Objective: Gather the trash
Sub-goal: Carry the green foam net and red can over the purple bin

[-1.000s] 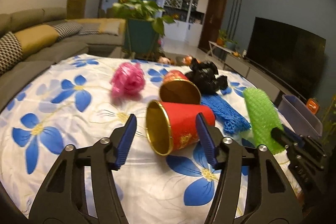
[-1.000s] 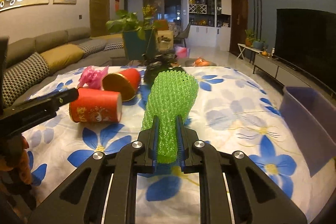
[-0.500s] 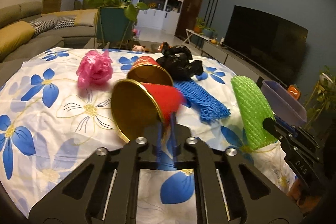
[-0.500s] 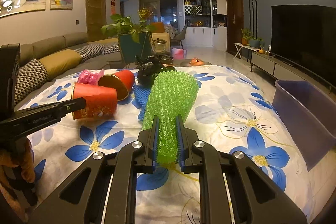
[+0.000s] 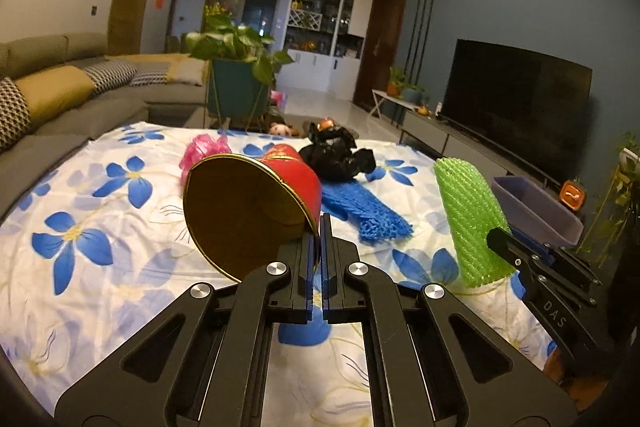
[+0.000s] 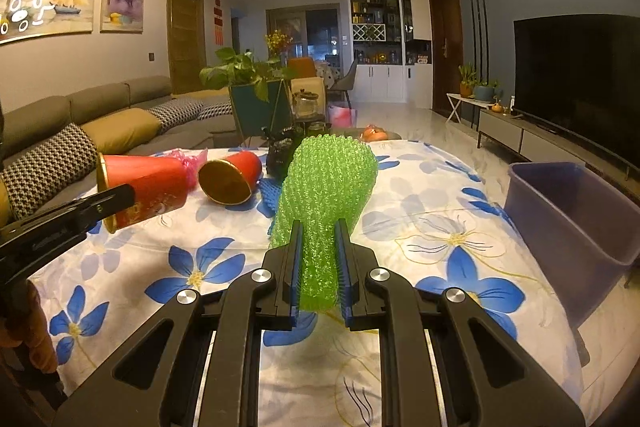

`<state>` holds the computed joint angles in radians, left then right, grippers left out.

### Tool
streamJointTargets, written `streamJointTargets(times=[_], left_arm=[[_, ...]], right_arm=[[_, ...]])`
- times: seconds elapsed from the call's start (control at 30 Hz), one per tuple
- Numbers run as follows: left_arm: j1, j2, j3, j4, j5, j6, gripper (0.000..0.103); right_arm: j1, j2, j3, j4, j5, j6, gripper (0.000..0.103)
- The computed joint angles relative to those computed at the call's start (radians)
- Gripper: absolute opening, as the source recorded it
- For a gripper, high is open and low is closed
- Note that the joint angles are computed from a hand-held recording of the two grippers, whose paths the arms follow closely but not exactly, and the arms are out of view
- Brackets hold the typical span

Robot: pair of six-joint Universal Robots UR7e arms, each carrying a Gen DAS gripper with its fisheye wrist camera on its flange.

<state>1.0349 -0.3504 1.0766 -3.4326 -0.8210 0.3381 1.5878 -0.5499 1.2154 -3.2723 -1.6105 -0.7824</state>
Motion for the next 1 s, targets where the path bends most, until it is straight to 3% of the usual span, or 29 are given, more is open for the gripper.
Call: streamJointTargets(times=[0.23,0.57,1.0], left_arm=[[-0.029,0.001,0.012,-0.030,0.001,0.022,0.002],[-0.055,0.053,-0.069,0.013,-0.033,0.052,0.002],[-0.073,0.194,-0.338,0.193,-0.105,0.086,0.002]], right_arm=[[-0.004,-0.049,0.065,-0.062,0.012,-0.003,0.016],[-0.021,-0.102,0.100,-0.120,0.007,0.011,0.016],[-0.050,-0.103,0.020,-0.157,-0.018,0.027,0.016]])
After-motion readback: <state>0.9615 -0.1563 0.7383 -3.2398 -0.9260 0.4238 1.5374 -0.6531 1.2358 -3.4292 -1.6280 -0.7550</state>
